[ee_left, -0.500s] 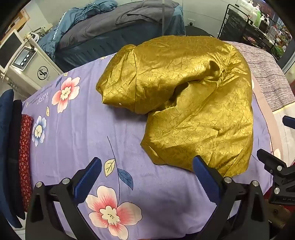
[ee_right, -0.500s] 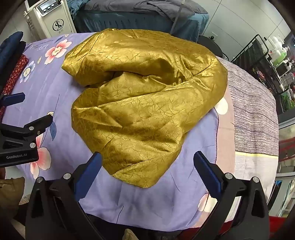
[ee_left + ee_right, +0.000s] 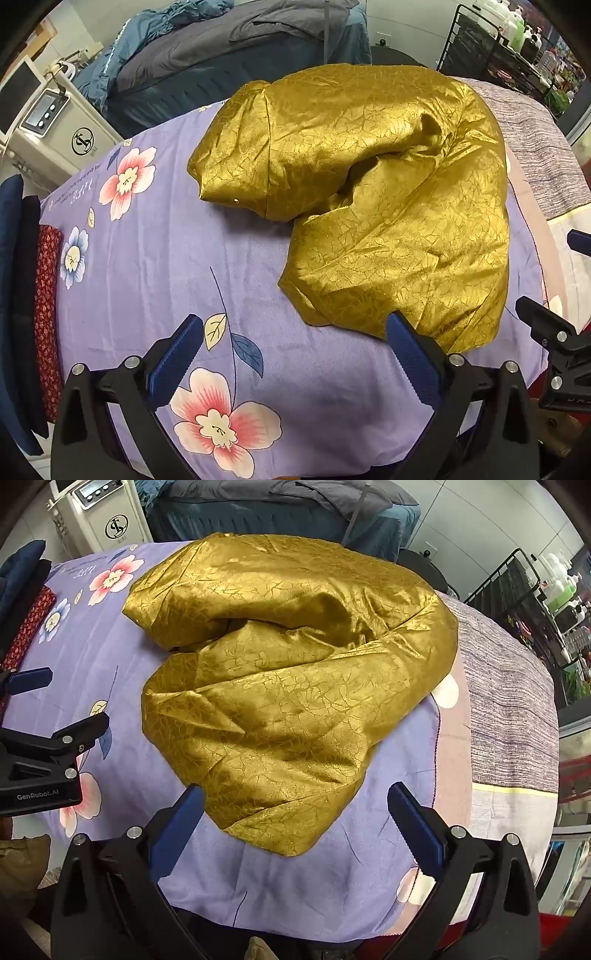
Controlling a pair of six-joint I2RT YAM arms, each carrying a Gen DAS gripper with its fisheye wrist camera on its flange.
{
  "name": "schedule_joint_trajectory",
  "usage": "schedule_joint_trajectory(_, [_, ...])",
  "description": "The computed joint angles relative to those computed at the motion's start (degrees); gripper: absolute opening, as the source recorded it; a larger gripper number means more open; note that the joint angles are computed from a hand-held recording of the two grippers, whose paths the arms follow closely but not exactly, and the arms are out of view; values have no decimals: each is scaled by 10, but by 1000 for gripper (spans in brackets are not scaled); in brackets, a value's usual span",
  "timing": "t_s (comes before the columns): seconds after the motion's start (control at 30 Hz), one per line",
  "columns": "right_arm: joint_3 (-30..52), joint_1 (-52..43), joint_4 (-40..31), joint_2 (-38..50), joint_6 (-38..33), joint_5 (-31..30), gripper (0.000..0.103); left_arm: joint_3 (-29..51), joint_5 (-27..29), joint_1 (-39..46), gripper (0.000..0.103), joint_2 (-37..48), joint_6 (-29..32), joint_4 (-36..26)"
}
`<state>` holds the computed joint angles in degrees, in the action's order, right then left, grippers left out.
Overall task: Fold large clothes
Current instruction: 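Move both grippers toward the crumpled gold jacket on the bed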
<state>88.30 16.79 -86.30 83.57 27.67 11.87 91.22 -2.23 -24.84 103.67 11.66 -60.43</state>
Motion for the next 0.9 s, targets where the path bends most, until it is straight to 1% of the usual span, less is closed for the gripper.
schedule_joint_trajectory(0.03, [-1, 0, 0, 0, 0, -1, 98, -1, 0, 0, 97, 0, 0, 0])
schedule_joint_trajectory(0.07, [-3, 1, 1, -1, 0, 0, 98, 15, 1, 2, 97, 7, 1, -13])
schedule_joint_trajectory(0.2, [-5, 5, 3, 1, 2, -2, 98, 14, 8, 5, 97, 8, 1, -14])
schedule_joint_trajectory(0.43, [-2, 9, 2, 4, -1, -5, 98, 11, 4, 7, 97, 8, -7, -10])
schedule_joint_trajectory(0.63, [-3, 8, 3, 3, -2, -5, 98, 16, 21, 15, 97, 11, -15, -19])
schedule_joint_trajectory(0.9, [-5, 11, 5, 3, -1, -6, 98, 12, 15, 12, 97, 10, -16, -17])
